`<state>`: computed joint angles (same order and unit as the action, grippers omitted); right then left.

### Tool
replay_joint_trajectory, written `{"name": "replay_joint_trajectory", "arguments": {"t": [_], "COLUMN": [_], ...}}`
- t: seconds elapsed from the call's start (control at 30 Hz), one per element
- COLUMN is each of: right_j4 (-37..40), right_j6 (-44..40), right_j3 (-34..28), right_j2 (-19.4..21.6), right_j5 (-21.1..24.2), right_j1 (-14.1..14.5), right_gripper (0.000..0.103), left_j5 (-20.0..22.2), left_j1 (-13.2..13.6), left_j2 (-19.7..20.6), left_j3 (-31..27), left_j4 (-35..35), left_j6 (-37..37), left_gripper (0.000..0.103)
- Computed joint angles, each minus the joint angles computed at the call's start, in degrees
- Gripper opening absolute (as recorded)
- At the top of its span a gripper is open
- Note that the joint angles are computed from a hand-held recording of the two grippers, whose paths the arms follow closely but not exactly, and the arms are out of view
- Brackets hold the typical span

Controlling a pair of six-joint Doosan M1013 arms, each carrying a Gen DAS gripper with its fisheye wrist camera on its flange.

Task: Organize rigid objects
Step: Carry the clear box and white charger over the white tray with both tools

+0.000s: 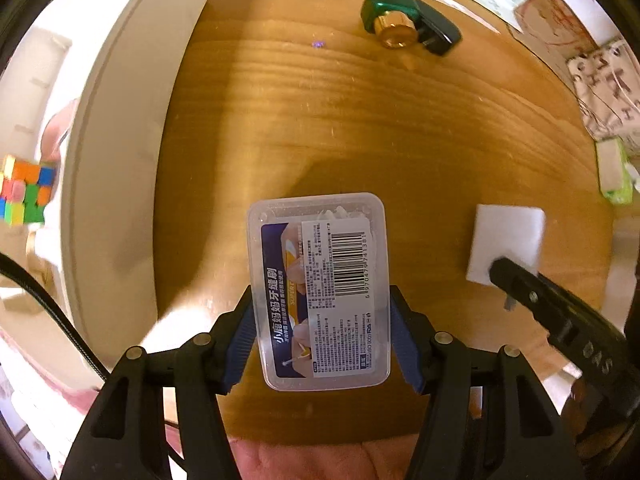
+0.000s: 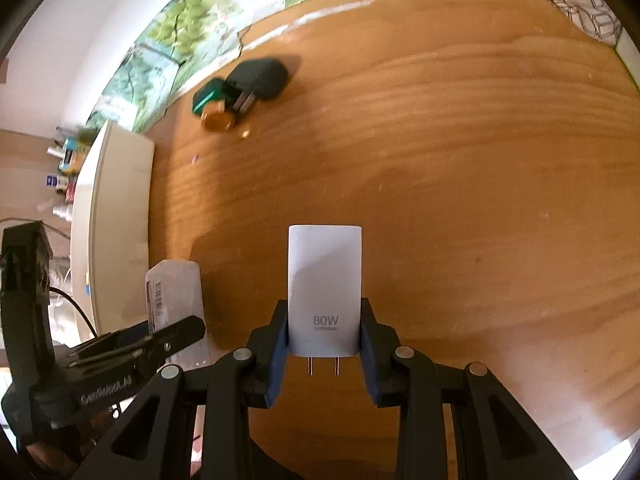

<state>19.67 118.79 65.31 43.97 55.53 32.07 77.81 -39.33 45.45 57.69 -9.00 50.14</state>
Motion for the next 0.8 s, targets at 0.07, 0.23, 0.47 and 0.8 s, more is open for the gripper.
{"name": "replay_joint_trajectory", "arguments": {"t": [0.07, 0.23, 0.47, 0.8], "right_j4": [0.72, 2.12, 0.41, -3.31], "right_j6": [-0.5, -1.63, -0.98, 0.78], "right_j3": [0.81, 2.48, 3.21, 2.87], "right_j2": [-0.46, -1.48, -2.62, -3.49], "right_j5": [-0.19, -1.25, -2.67, -4.35], "right_j1": [0.15, 0.37, 0.92, 2.55], "right_gripper": [0.032, 0.032, 0.032, 0.032], "left_j5": [-1.02, -5.69, -11.55, -24.48], "left_j1": [-0.28, -1.11, -3.16, -3.04], "left_j2": [-0.94, -5.04, -10.14, -14.31], "left_j3": [1.2, 6.51, 10.21, 15.39], "left_j4": [0.24, 0.26, 6.18, 12.61], "left_j6": [0.11, 1.92, 2.45, 2.0], "left_gripper": [0.064, 0.064, 0.064, 0.064]}}
